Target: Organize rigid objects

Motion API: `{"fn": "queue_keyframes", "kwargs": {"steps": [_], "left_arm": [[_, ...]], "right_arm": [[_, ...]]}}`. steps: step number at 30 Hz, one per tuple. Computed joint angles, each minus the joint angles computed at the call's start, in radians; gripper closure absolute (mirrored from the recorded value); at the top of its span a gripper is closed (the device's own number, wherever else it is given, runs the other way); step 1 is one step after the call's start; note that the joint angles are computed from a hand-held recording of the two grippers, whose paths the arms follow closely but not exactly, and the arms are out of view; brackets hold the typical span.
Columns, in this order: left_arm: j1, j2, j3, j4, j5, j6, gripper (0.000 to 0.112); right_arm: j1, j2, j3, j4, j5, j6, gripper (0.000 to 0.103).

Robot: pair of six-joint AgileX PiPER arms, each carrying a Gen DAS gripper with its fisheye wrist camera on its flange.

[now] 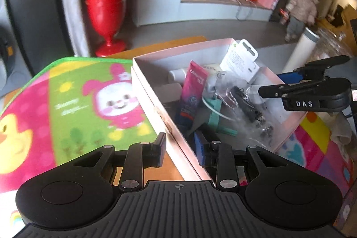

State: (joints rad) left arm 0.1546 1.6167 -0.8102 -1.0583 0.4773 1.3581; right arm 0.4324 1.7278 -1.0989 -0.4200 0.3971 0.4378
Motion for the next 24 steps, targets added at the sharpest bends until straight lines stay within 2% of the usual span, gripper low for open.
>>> {"fn": "queue_keyframes", "kwargs": {"steps": [4,7,9,12,14,15,16,19,24], "left_arm": [[0.135,-0.009,0.028,-0.067,-0.009,0.100,0.077],[0.241,-0.005,0.034,-0.115,-0.027,0.180,0.070],[0.300,0.001,0.019,-0.099,-0.022,0.160,0.067],[0.348,0.005,0.006,-0.081,-0.018,0.132,0.057],[0.362,0.011,-0.002,-0.075,-0.015,0.116,0.047],[0.360,0.013,-0.002,-0.080,-0.020,0.112,0.045],[0.352,0.010,-0.001,-0.073,-0.032,0.095,0.042],[0.322,-0.005,0.009,-0.029,-0.080,0.012,0.037],[0.267,-0.099,0.084,0.026,-0.217,-0.135,0.038]], "right_arm": [[0.032,0.098,-0.154,0.173,0.038,-0.112,0.066],[0.076,0.191,-0.289,0.277,0.057,-0.175,0.066],[0.115,0.249,-0.371,0.277,0.064,-0.161,0.066],[0.161,0.330,-0.483,0.257,0.077,-0.138,0.065],[0.175,0.369,-0.535,0.250,0.085,-0.128,0.062],[0.178,0.381,-0.552,0.251,0.091,-0.125,0.058],[0.176,0.387,-0.563,0.264,0.095,-0.139,0.055],[0.152,0.379,-0.543,0.357,0.073,-0.236,0.054],[0.091,0.278,-0.399,0.532,-0.005,-0.404,0.049]]}}
